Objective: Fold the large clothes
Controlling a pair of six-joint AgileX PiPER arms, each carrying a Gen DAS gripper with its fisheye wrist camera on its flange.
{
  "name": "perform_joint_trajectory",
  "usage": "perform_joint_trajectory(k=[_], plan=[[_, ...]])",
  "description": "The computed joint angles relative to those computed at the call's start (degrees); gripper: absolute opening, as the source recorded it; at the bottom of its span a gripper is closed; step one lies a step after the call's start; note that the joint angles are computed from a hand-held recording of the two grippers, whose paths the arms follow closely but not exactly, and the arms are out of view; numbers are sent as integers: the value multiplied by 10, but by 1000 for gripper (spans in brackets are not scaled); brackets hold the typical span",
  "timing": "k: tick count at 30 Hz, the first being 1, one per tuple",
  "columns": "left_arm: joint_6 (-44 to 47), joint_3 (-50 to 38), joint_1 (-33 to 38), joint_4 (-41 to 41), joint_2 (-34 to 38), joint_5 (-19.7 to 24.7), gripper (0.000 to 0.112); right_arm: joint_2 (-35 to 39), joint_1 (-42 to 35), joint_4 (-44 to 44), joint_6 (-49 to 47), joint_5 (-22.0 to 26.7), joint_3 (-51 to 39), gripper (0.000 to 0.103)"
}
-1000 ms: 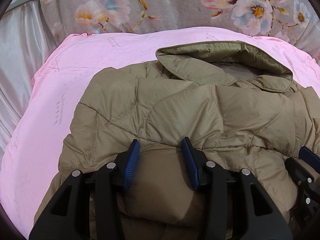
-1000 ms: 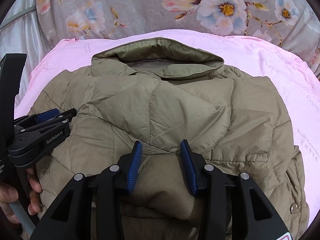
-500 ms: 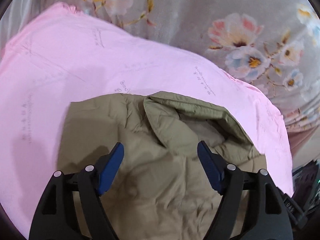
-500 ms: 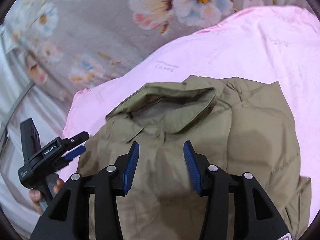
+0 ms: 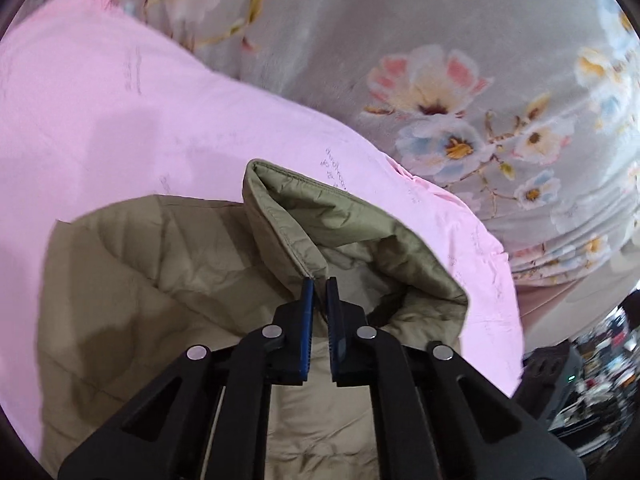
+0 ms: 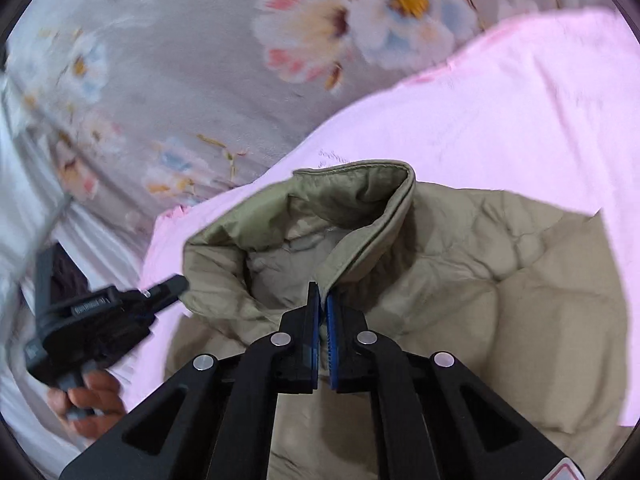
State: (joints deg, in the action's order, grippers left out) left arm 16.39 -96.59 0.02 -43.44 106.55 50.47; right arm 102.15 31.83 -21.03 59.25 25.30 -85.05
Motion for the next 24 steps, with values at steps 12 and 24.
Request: perform_joint_trajectory(k=[12,24], plan=[[-28,120,-45,147,18,-134,6,76,1,21,-70,109,-57,4],[-53,109,-61,196,-47,-135,6,70,50,-136,-8,207,-126,13]])
